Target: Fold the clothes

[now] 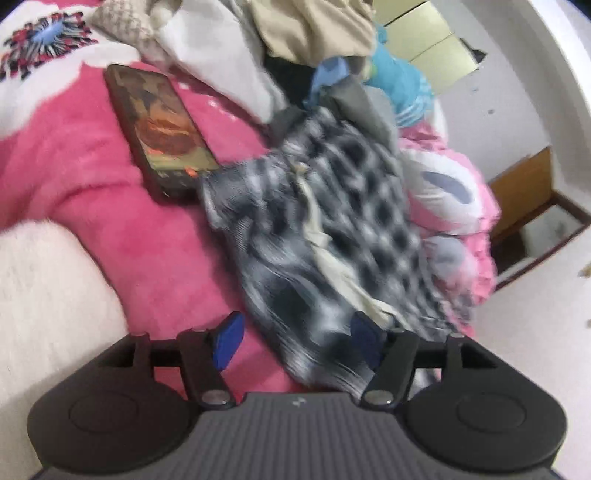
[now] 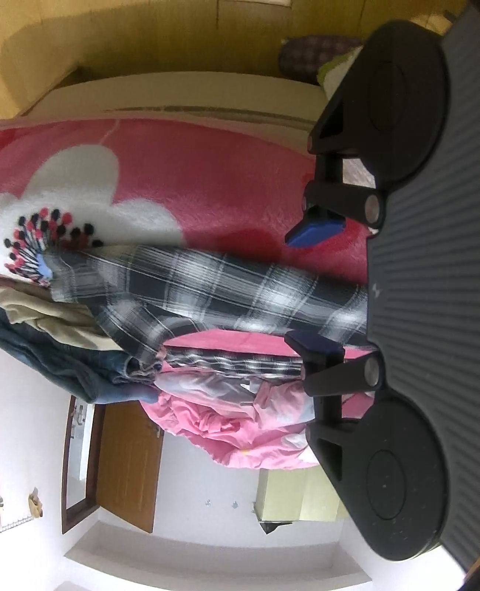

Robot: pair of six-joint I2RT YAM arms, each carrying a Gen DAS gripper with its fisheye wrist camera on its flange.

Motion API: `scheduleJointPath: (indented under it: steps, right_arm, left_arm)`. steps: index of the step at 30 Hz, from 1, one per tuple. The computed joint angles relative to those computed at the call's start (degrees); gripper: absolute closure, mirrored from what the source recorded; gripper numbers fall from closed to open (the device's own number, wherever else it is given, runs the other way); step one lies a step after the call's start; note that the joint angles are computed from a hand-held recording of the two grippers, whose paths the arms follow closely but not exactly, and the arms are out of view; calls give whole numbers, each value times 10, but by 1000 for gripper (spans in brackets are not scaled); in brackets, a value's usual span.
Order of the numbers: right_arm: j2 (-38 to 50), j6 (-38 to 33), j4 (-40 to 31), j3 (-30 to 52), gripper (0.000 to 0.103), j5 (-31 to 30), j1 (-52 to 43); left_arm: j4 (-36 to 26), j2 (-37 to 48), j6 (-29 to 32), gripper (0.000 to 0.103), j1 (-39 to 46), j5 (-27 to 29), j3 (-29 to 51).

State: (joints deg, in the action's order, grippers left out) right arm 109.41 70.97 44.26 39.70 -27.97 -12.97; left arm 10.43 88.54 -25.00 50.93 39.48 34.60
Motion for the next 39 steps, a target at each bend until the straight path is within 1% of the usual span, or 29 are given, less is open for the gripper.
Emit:
scheduleJointPath:
  steps: [1,3,4,5,6,7,9,10,13,17,19,21,22,23,24,28,32,34,36,39]
  right_arm:
    - [0,-1,-2,4,53,1,4]
    - [0,-1,-6,11,53,4,14]
    - [-1,0,-8,13,53,5,17]
    - [-2,2,-11,16,53,5,21]
    - [-2,4,-14,18,53,5,25]
    - [-4,5,-17,20,53,6,28]
    - [-6,3,-27,24,53,10,33]
    - [-8,3,-33,24,53,11,35]
    - [-16,1,-40,20,53,18,33]
    - [-12,2,-47,18,53,32,30]
    - [-1,20,-39,18,53,30,29]
    - [7,33,-28,16,53,25,29]
    - [8,33,-27,15,52,25,29]
    - [8,30,-28,15,51,28,29]
    - [8,27,-29,14,51,31,29]
    - [5,12,-23,5,51,48,25]
    - [-14,-38,-41,9,51,78,38]
    - [-18,-54,-44,14,51,84,40]
    - [-13,-48,-29,9,51,87,34]
    - [-3,-35,-5,-1,51,91,22]
  left_arm:
    - [-2,10,4,42,-4,-13,11]
    - [-4,18,6,53,-17,-37,20]
    - [-8,15,18,58,-27,-62,23]
    - [-12,12,30,73,-38,-87,26]
    - [-23,7,47,94,-46,-118,31]
    - [-30,6,57,96,-53,-138,35]
    - [-38,-12,58,98,-49,-143,32]
    - [-46,-28,61,98,-48,-150,28]
    - [-45,-104,97,98,-61,-217,0]
    - [-77,-77,135,96,-79,-266,17]
    - [-79,-72,124,91,-82,-263,15]
    - [-73,-74,120,75,-75,-250,8]
    - [-71,-79,119,71,-73,-248,5]
    - [-71,-90,122,61,-71,-248,0]
    - [-72,-94,122,55,-72,-252,1]
    - [-80,-159,142,49,-71,-263,-21]
    - [-79,-216,154,48,-94,-277,-39]
    - [-69,-220,160,48,-120,-272,-41]
    - [-60,-215,166,47,-154,-265,-40]
    - [-63,-193,188,46,-217,-243,-27]
